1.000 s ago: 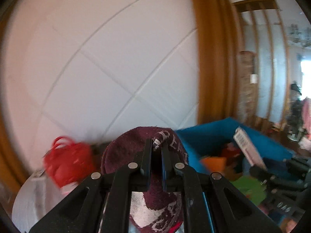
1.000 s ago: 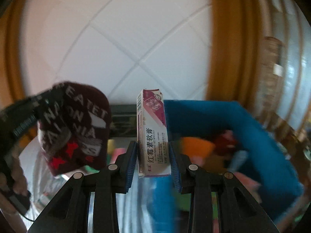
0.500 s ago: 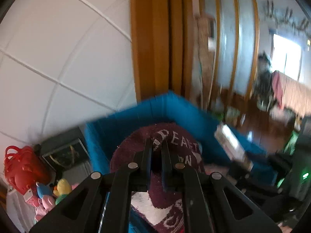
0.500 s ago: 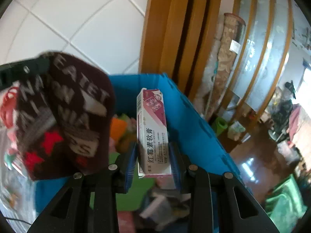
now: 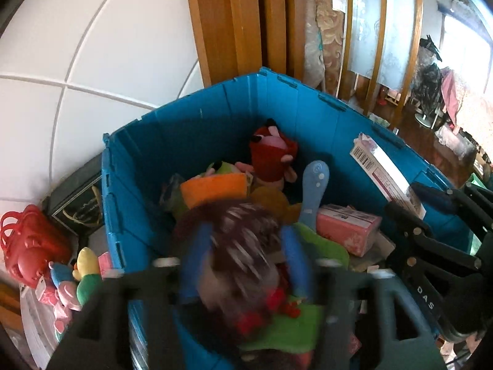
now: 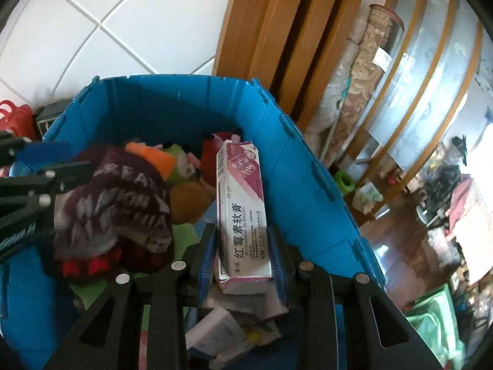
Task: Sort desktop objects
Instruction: 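Open both grippers to drop the beanie and ointment box into the bin, then move both grippers back over the pile on the table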
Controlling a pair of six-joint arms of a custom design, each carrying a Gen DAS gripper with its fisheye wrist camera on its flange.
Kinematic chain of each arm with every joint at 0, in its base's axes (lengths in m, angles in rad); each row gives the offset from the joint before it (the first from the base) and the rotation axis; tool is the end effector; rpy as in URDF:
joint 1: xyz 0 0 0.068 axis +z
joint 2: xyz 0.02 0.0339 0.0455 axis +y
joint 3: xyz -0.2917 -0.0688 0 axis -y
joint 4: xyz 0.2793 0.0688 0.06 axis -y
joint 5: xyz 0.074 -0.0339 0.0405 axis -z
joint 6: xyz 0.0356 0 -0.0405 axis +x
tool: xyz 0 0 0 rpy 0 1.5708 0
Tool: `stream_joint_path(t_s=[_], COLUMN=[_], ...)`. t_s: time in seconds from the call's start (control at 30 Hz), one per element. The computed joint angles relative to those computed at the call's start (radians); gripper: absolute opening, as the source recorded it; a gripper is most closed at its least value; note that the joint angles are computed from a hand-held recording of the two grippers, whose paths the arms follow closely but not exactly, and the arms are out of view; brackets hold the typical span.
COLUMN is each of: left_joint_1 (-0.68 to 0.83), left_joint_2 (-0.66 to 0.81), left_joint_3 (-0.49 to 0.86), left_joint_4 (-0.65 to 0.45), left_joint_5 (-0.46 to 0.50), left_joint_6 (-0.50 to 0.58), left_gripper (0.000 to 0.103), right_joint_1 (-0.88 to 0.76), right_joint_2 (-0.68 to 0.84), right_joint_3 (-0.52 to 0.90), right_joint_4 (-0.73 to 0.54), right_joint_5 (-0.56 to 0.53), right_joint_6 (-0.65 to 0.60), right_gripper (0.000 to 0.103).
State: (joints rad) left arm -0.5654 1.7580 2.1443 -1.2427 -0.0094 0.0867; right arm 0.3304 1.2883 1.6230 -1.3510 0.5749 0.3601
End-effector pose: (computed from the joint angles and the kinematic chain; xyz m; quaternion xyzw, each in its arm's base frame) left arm 0.3229 -0.2045 0.4781 0.2985 0.8880 -0.0786 0.3407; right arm 0.2309 0.0587 0.4537 0.0913 0.9211 -0.1678 0.3393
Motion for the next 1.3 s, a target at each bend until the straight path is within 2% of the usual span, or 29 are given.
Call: stream_joint_path(t_s=[0.2,0.23,0.27,0.33,0.43,0.53,0.73,0.9,1.07,1.2,1.3], left_joint_1=[0.031,0.035,0.040,0.052,0.077,0.103,0.204,0.393,0.664,0.920,1.087], left_joint_2=[-0.063,-0.072,-0.081,-0.104,-0.138,-0.189,-0.344,-0.499,-0.565,-0.560,-0.538], left_joint_3=[-0.055,-0.061,-0.067,-0.090,-0.125,-0.183,-0.357,-0.571,-0.728,-0.820,-0.883], left_joint_4=[0.042,0.046,0.049,0.060,0.076,0.114,0.217,0.325,0.367,0.388,0.442], left_joint_5=[0.016,0.018,0.021,0.033,0.061,0.075,0.119,0.193,0.289,0.353,0.362], left_joint_6=[0.020,0.023,0.028,0.035,0.039,0.035,0.026,0.040,0.088,0.154,0.167], left_gripper=[0.074,0.074,0.074,0.074,0.075,0.075,0.077,0.078,0.078,0.078,0.078], right_joint_1=[0.010,0.014,0.020,0.030,0.051,0.097,0.263,0.465,0.608,0.661,0.681], right_joint_2=[0.002,0.002,0.004,0.004,0.004,0.003,0.019,0.098,0.173,0.261,0.332], right_joint_3=[-0.017,-0.017,-0.016,-0.016,-0.012,0.008,0.101,0.204,0.239,0.268,0.284], right_joint_4=[0.025,0.027,0.025,0.025,0.016,-0.011,-0.094,-0.146,0.005,0.133,0.221], right_joint_5=[0.028,0.036,0.046,0.055,0.067,0.093,0.168,0.253,0.248,0.199,0.144], right_joint_6=[-0.018,-0.017,-0.011,-0.003,0.015,0.060,0.197,0.333,0.326,0.270,0.224], right_gripper=[0.034,0.043,0.062,0.084,0.090,0.103,0.103,0.103,0.103,0.103,0.103])
